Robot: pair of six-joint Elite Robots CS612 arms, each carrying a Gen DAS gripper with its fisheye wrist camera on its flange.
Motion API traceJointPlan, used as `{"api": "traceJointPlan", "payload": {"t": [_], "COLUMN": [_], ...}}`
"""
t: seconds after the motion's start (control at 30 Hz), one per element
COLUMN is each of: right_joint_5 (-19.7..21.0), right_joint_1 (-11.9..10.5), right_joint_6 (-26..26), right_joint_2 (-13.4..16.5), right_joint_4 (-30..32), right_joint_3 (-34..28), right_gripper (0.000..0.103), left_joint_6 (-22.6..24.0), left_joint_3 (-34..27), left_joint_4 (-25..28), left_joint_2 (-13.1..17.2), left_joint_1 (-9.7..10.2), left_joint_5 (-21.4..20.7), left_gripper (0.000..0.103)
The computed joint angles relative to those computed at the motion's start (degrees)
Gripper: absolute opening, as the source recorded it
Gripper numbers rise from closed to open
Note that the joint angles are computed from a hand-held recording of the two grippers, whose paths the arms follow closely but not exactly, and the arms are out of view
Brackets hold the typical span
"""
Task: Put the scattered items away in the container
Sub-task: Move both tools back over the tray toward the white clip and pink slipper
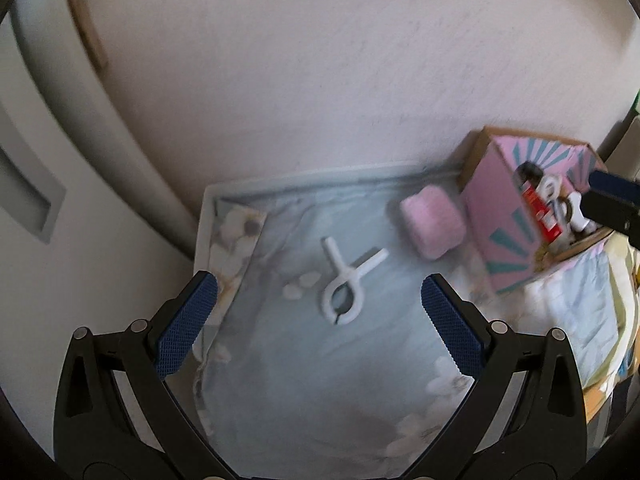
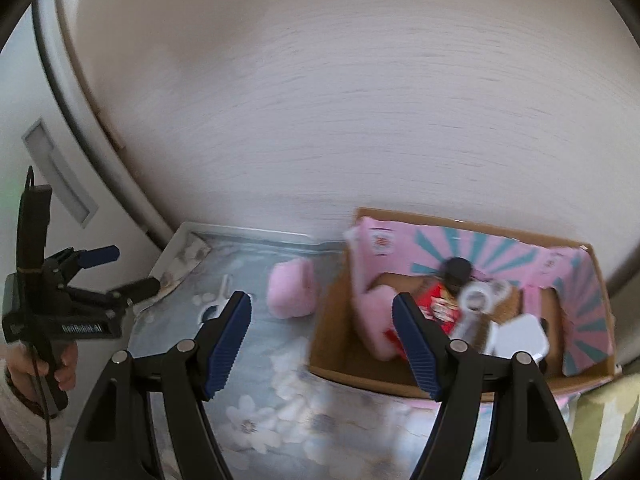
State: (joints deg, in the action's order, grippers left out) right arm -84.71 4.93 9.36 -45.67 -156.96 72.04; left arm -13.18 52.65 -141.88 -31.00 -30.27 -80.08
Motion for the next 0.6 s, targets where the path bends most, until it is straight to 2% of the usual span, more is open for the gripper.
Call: {"api": "traceJointPlan", "payload": {"t": [0.1,0.23,0.4,0.6], "right_joint_5": [0.80,0.47,-5.01,-9.03], "right_joint_1": [0.81,2.01,4.12,5.05], "right_joint_6": [-1.25,-3.86,-6.28,-4.53], "right_joint_2": [1.80,4.69,10.14,16.43], "right_joint_4": [2.79,7.78,19.13,30.01], "right_joint_3": [-3.31,-8.48,-18.81,-29.35], "right_gripper": [0.069,0.069,0.069,0.069], "left_joint_6": [-0.31,-0.13,0.99,2.31], "left_joint_3": [0.53,-0.89,-4.80,-9.99], "left_joint_4": [0.57,1.76,4.09,6.93], "left_joint_2": [0.19,1.89,5.02,8.65], "left_joint_1": [0.64,1.03,1.18,1.12], "left_joint_5": [-1.41,-3.20,-5.07,-4.58], "left_gripper": [0.102,0.102,0.102,0.102]}}
